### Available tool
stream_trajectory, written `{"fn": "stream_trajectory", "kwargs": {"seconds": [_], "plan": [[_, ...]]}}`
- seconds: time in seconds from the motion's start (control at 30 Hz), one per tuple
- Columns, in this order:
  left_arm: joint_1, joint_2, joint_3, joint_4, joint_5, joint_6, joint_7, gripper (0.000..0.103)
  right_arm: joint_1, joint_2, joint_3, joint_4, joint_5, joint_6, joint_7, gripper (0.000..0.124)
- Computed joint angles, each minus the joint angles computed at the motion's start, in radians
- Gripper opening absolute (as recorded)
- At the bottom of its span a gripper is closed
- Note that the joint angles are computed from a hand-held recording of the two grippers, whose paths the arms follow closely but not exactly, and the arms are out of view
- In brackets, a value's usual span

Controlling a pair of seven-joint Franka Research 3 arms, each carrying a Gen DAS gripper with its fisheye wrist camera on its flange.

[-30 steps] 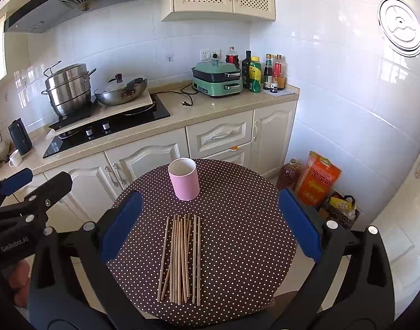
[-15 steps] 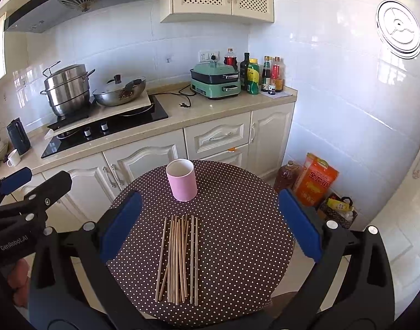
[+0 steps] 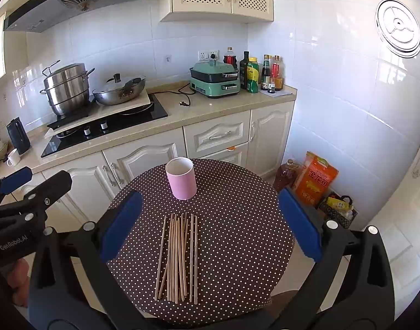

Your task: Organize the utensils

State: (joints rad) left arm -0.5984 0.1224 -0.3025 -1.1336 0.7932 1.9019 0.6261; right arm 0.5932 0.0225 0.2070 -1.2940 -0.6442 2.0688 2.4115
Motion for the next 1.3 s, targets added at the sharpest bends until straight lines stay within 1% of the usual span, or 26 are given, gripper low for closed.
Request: {"fn": "stream_trajectory", "kwargs": {"seconds": [0.23,0.67,1.17,1.3], "plan": [[-0.007,0.011,0.001,0.014,0.002,-0.003,0.003,0.099,-0.009,-0.018,0.001,-0.028,0.003,0.011,0.008,0.097],[-0.012,0.017,0.008,0.021,0.0,-0.004,0.004,0.099,-0.012,-0.01,0.004,-0.024,0.005,0.016,0.001,0.097],[0.003,-0.004,0.002,-0.008,-0.009,0.009,0.0,0.099,0.0,-0.002,0.004,-0.01,-0.005,0.005,0.002,0.097],[0.002,0.003,-0.001,0.0,-0.016,-0.004,0.002,0.099,0.001,0.004,0.002,0.001,0.015,-0.004,-0.008,0.097]]}}
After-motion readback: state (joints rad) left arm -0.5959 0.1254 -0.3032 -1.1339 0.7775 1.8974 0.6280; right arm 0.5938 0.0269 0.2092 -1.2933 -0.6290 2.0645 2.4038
